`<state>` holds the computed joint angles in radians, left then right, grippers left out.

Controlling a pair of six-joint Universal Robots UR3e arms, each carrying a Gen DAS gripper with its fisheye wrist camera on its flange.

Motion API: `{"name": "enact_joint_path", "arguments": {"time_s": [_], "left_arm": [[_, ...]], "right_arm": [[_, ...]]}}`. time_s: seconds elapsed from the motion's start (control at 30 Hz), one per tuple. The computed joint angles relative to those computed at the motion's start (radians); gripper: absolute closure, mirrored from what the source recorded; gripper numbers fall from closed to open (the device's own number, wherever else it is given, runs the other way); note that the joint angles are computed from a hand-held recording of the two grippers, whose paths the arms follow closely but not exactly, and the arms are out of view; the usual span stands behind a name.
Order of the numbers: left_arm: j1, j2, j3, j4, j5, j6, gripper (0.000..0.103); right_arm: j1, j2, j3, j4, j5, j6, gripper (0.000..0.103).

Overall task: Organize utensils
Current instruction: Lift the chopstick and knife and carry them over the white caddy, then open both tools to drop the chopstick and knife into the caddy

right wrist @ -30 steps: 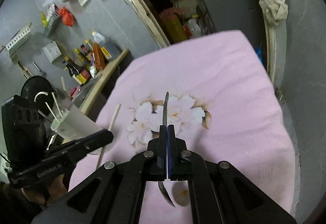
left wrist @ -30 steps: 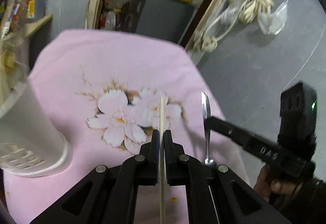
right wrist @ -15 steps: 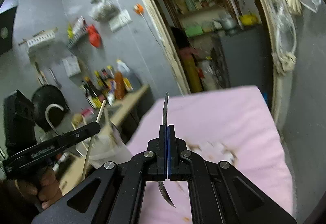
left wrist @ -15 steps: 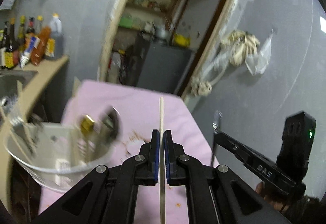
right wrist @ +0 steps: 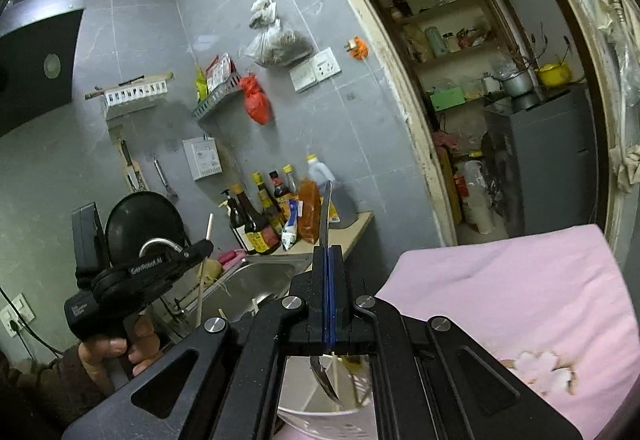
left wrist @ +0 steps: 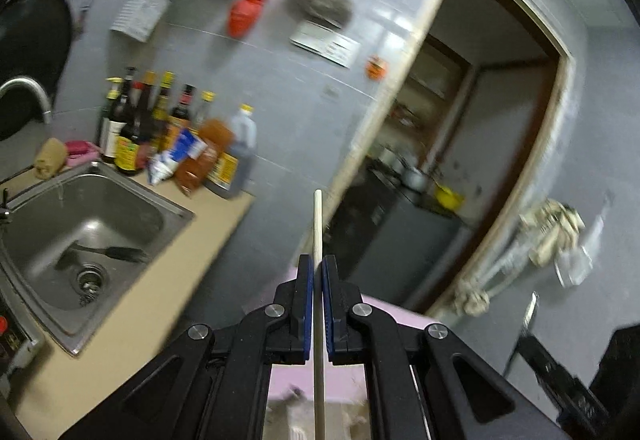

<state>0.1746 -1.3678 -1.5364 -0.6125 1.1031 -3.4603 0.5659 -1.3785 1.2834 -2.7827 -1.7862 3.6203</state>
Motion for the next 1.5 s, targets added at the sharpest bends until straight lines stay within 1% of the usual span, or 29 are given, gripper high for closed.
{"name": "enact_joint_path", "arguments": {"time_s": [0.1, 0.23, 0.43, 0.57, 0.67, 0.73, 0.9, 1.0, 1.13, 1.23, 1.27, 1.3, 1.33, 1.37, 1.4, 1.43, 1.5], "left_arm": [[0.032, -0.035, -0.017, 0.055, -0.021, -0.029, 0.098], [0.034, -0.091, -0.045, 0.131, -0.034, -0.050, 0.098], [-0.017, -0.171, -0.045, 0.221, 0.002, -0.063, 0.098], [-0.063, -0.183, -0.078, 0.267, 0.041, -0.025, 0.098], [-0.079, -0.177, -0.103, 0.270, 0.029, 0.023, 0.098], [-0.092, -0.168, -0.123, 0.284, 0.047, 0.053, 0.098], [-0.098, -0.140, -0.158, 0.287, 0.048, 0.087, 0.098], [-0.102, -0.124, -0.165, 0.264, 0.048, 0.110, 0.098], [-0.095, -0.094, -0.164, 0.187, 0.031, 0.139, 0.097], [-0.078, -0.065, -0.170, 0.120, 0.003, 0.167, 0.094], [-0.067, -0.051, -0.173, 0.093, -0.011, 0.174, 0.091], [-0.059, -0.041, -0.177, 0.075, -0.024, 0.178, 0.083], [-0.046, -0.026, -0.180, 0.049, -0.044, 0.180, 0.078], [-0.028, -0.007, -0.188, 0.025, -0.069, 0.180, 0.068], [-0.021, 0.005, -0.195, 0.021, -0.077, 0.172, 0.064], [-0.010, 0.023, -0.209, 0.021, -0.083, 0.163, 0.064], [-0.006, 0.039, -0.207, -0.006, -0.083, 0.182, 0.064]], "right_arm": [[0.005, 0.031, 0.010, -0.011, -0.011, 0.051, 0.102], [0.017, 0.070, 0.002, -0.019, -0.038, 0.073, 0.102], [0.040, 0.124, -0.028, 0.003, -0.062, 0.065, 0.102], [0.045, 0.136, -0.016, 0.016, -0.059, 0.074, 0.102], [0.051, 0.143, -0.017, 0.035, -0.062, 0.071, 0.102], [0.056, 0.144, -0.015, 0.044, -0.065, 0.072, 0.102], [0.062, 0.131, -0.004, 0.076, -0.064, 0.079, 0.102], [0.064, 0.121, -0.008, 0.124, -0.061, 0.089, 0.102], [0.072, 0.106, -0.008, 0.165, -0.068, 0.096, 0.101], [0.076, 0.096, -0.012, 0.187, -0.070, 0.097, 0.101], [0.080, 0.092, -0.012, 0.189, -0.077, 0.096, 0.101], [0.085, 0.090, -0.016, 0.194, -0.085, 0.095, 0.101], [0.089, 0.087, -0.017, 0.196, -0.093, 0.094, 0.101], [0.093, 0.082, -0.017, 0.197, -0.100, 0.093, 0.101], [0.098, 0.077, -0.016, 0.197, -0.111, 0.092, 0.101], [0.103, 0.074, -0.021, 0.202, -0.123, 0.091, 0.101], [0.118, 0.065, -0.028, 0.214, -0.156, 0.085, 0.101]]}}
